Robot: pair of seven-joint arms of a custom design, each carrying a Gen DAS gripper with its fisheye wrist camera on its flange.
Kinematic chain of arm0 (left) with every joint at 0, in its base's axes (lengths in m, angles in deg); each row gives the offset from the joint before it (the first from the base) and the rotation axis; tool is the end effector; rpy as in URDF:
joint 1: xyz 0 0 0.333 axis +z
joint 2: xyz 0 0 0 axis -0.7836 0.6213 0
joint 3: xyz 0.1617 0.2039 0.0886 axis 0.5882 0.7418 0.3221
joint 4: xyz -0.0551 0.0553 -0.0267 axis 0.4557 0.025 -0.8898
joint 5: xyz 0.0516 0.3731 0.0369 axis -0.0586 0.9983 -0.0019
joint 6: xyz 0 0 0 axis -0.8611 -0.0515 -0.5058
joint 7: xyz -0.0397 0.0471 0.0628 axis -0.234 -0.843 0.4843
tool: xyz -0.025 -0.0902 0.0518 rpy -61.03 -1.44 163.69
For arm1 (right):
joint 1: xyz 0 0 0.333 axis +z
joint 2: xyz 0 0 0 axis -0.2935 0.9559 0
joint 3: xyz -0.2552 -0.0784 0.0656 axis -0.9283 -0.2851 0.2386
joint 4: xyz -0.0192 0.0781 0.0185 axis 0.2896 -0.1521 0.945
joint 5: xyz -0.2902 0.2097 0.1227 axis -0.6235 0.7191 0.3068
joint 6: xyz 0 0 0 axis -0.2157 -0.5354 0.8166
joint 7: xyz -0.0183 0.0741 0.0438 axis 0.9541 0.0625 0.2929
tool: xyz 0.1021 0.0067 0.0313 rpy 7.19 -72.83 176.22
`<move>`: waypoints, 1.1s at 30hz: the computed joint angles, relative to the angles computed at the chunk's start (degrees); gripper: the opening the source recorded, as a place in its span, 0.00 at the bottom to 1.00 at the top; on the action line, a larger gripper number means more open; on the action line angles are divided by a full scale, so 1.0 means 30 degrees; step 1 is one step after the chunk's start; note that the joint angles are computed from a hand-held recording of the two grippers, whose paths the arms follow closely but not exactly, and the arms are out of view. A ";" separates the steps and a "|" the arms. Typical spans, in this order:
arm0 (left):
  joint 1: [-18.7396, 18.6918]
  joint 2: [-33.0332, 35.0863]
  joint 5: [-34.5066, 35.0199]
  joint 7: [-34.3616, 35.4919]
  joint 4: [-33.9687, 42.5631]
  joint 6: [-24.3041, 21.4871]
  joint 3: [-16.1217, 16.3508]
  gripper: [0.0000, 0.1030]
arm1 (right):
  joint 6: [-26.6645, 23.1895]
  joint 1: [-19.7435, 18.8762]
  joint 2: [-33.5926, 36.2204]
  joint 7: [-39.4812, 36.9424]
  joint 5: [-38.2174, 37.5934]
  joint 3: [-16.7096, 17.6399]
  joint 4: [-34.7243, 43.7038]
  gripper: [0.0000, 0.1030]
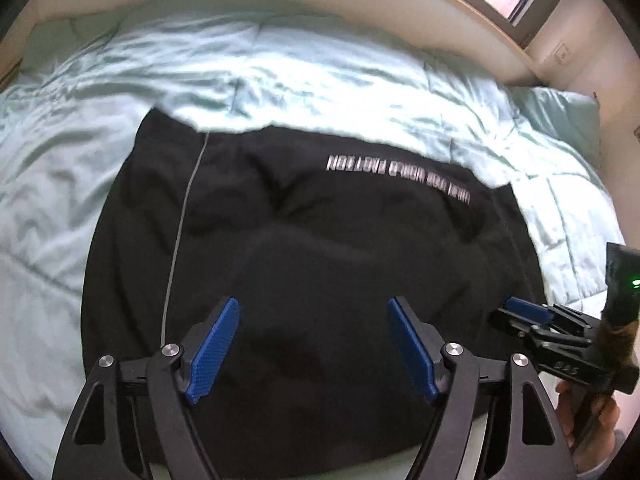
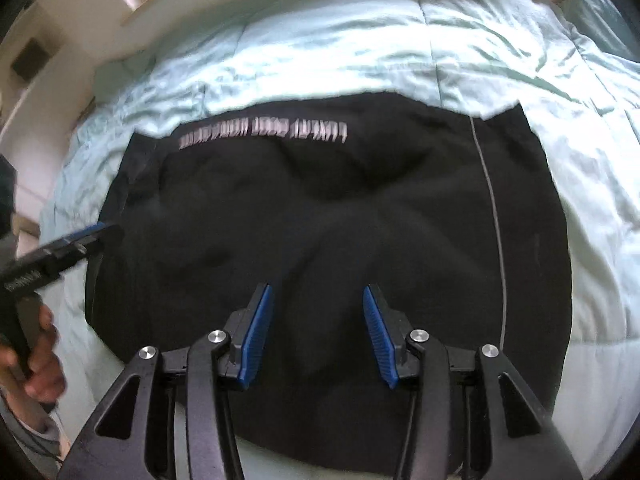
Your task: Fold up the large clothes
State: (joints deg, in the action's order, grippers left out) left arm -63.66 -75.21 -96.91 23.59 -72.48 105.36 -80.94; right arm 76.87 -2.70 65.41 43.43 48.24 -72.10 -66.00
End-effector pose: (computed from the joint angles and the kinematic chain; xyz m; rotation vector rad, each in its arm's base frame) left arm 0.5151 -0.2209 0.4818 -2.0385 2.1689 -0.6946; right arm 0.4854 0.1681 0.4446 -1.9945 1.9118 -0.1038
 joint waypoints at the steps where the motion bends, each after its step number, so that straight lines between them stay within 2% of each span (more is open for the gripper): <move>1: 0.0037 0.0186 0.0455 -0.0420 -0.0029 -0.0439 -0.0043 0.76 | -0.0359 -0.0033 0.0159 0.0367 -0.0338 0.0125 -0.0060 0.49; 3: 0.0096 0.1119 0.1600 -0.1939 0.0377 -0.1441 -0.0179 0.75 | -0.0429 0.0015 0.0569 0.0621 -0.0275 0.0114 -0.0073 0.50; 5: 0.0205 0.0559 0.0954 -0.2665 -0.0606 -0.0762 -0.0141 0.75 | -0.0837 0.0055 0.0855 0.0377 0.0391 -0.0118 0.0276 0.50; 7: 0.0165 -0.0478 0.0083 -0.2336 -0.1423 -0.0124 -0.0037 0.74 | -0.1402 0.0000 0.0744 0.0315 0.0605 -0.0236 0.0529 0.50; 10: -0.0111 -0.2142 -0.1242 -0.1432 -0.2722 0.0528 0.0339 0.74 | -0.1730 -0.0202 -0.0243 0.1366 -0.1403 0.0201 0.0359 0.51; 12: -0.0272 -0.3330 -0.1239 -0.1153 -0.3390 0.0592 0.0527 0.74 | -0.1624 -0.0247 -0.1357 0.1971 -0.2548 0.0537 -0.0047 0.51; 14: -0.0367 -0.4379 -0.0718 -0.1280 -0.3909 0.0532 0.0597 0.74 | -0.1566 -0.0276 -0.2424 0.2462 -0.2947 0.0750 -0.0409 0.57; 16: -0.0600 -0.5097 -0.0697 -0.1161 -0.4169 0.0366 0.0858 0.74 | -0.1556 -0.0343 -0.3121 0.2893 -0.3354 0.1007 -0.0531 0.69; 18: -0.0768 -0.5483 -0.0688 -0.1031 -0.4120 -0.0066 0.1090 0.74 | -0.1960 -0.0328 -0.3837 0.3026 -0.3487 0.1126 -0.0693 0.75; 26: -0.0892 -0.7259 -0.0047 -0.1959 -0.5590 -0.1189 0.1206 0.74 | -0.2708 -0.0540 -0.5891 0.3417 -0.3374 0.1300 -0.2023 0.76; 33: -0.0205 -0.6838 0.1310 -0.2742 -0.5266 -0.1486 0.1420 0.74 | -0.2691 -0.1357 -0.6369 0.3574 -0.2827 0.0664 -0.2986 0.76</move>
